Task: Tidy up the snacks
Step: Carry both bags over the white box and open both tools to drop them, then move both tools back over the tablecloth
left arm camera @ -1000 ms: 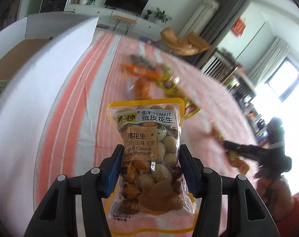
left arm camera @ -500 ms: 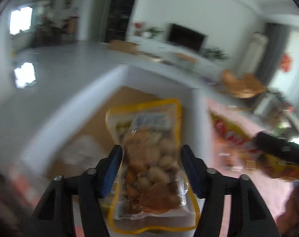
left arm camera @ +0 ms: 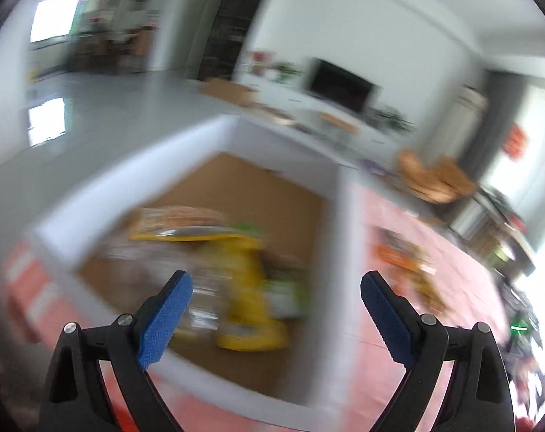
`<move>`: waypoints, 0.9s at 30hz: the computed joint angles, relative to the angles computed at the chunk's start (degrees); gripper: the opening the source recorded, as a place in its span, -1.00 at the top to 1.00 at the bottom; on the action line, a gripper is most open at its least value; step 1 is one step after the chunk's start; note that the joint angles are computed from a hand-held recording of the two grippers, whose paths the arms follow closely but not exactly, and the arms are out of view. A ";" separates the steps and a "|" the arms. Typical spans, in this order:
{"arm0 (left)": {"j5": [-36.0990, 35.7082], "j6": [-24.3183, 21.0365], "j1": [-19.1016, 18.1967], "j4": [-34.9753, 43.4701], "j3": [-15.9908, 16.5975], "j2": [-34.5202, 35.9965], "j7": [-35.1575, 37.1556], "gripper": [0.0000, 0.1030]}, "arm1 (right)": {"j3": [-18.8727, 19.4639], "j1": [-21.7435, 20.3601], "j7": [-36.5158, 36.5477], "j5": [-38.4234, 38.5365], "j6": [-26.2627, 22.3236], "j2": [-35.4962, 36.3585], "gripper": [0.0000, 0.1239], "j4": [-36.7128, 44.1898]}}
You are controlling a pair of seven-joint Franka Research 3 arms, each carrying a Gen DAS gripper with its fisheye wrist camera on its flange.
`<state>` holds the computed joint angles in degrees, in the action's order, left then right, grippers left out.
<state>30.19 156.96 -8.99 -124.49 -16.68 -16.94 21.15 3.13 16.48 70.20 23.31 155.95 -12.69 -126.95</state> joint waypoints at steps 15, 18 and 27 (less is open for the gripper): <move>-6.31 -15.11 -20.16 36.02 2.19 39.02 25.51 -0.98 | -3.27 -15.66 13.06 -17.61 2.40 -4.82 -0.57 -11.39; -2.68 -18.15 -22.07 40.87 4.38 43.28 22.81 -0.98 | -3.51 -15.93 12.37 -16.95 3.14 -4.04 -0.61 -11.74; 2.63 -18.95 -23.04 41.84 5.94 44.37 19.94 -1.00 | -3.30 -16.04 12.40 -16.87 3.39 -3.24 -0.62 -11.19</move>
